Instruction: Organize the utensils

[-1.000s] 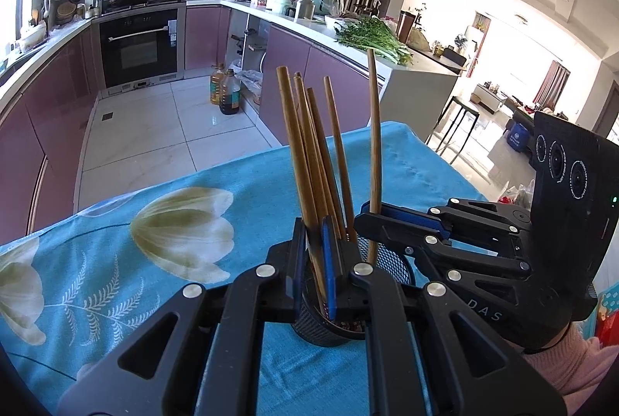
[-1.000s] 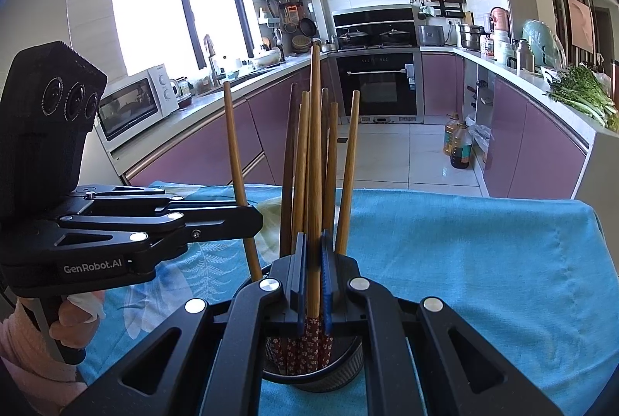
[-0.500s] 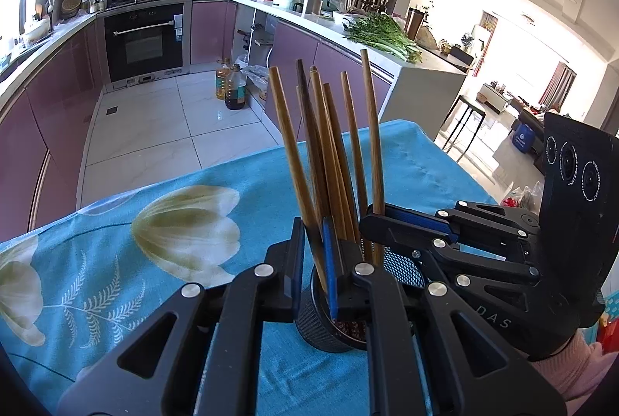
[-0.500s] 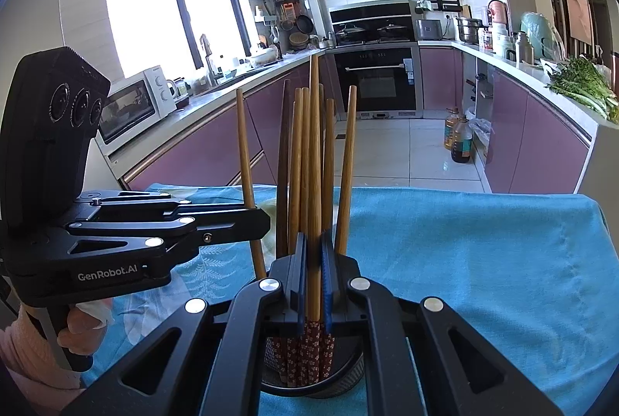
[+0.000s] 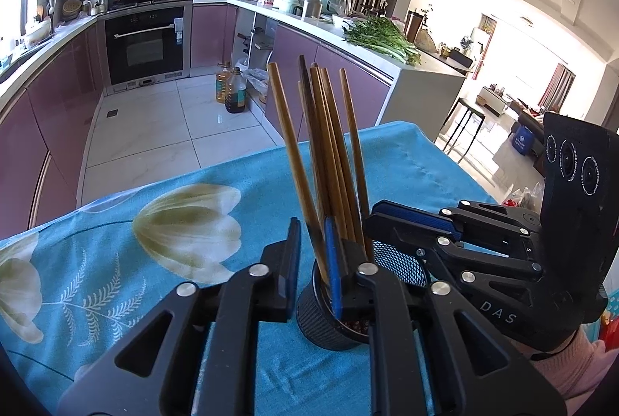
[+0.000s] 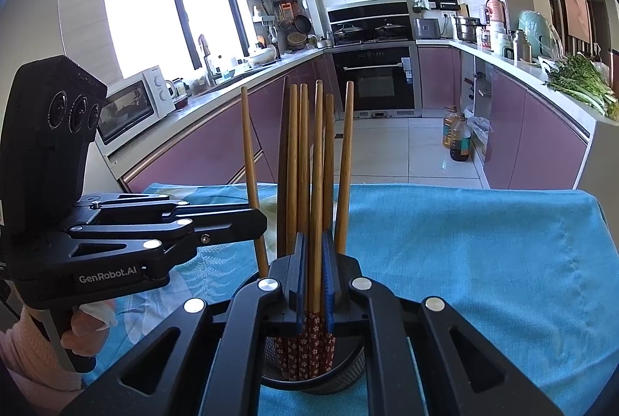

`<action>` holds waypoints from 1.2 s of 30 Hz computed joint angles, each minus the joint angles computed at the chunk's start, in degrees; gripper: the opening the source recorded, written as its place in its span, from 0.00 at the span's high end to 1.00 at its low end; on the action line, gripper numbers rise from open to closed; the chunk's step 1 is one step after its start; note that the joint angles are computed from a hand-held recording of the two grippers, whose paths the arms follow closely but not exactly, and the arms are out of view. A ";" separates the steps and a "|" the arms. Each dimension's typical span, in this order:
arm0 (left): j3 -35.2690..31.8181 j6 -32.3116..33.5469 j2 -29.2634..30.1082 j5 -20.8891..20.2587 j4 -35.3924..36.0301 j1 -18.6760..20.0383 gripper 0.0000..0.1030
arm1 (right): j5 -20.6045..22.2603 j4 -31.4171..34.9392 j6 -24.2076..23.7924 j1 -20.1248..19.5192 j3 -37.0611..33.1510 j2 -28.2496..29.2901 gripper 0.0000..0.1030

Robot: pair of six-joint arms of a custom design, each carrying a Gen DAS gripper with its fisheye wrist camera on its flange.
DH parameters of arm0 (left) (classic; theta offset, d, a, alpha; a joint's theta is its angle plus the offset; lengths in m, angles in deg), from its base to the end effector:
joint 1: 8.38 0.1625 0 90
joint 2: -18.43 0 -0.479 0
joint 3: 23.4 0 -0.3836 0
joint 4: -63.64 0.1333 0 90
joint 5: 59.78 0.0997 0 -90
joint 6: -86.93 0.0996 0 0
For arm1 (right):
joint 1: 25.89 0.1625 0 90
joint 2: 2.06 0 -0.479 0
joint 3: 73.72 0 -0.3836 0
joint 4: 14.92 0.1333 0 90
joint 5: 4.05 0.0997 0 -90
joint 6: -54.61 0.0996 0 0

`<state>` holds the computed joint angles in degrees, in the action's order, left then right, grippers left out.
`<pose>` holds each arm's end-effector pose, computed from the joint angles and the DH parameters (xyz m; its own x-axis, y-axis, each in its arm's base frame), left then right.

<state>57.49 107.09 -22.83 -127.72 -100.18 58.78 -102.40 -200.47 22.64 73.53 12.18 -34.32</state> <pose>-0.1493 -0.7942 0.2134 -0.7680 0.4178 -0.4853 0.6240 0.6587 -0.4204 0.2437 -0.7426 0.1025 -0.7770 -0.4449 0.4453 -0.6285 0.5877 -0.5094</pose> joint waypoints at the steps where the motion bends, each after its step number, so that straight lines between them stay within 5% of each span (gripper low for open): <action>1: 0.55 0.11 -0.17 0.13 -0.92 -0.03 0.81 | -0.01 -0.11 0.05 0.07 0.07 -0.03 0.86; 8: 8.33 1.63 -2.87 2.67 -14.39 -0.52 0.52 | 0.13 -4.21 -0.57 0.39 2.75 -0.37 0.49; 17: 18.21 6.09 -5.85 8.99 -34.11 -1.35 0.07 | -1.06 -10.66 -2.69 1.30 5.41 0.40 0.17; 21: 21.26 8.33 -6.53 11.87 -41.68 -1.47 0.05 | -1.17 -15.26 -3.88 1.50 6.88 0.97 0.07; 36: 28.21 18.91 -6.54 17.64 -67.66 -2.92 0.05 | -0.31 -31.95 -5.05 2.43 12.05 2.93 0.07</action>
<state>85.70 126.00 -29.37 -110.08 -167.84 55.86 -102.70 -232.42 17.59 75.95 24.24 -31.39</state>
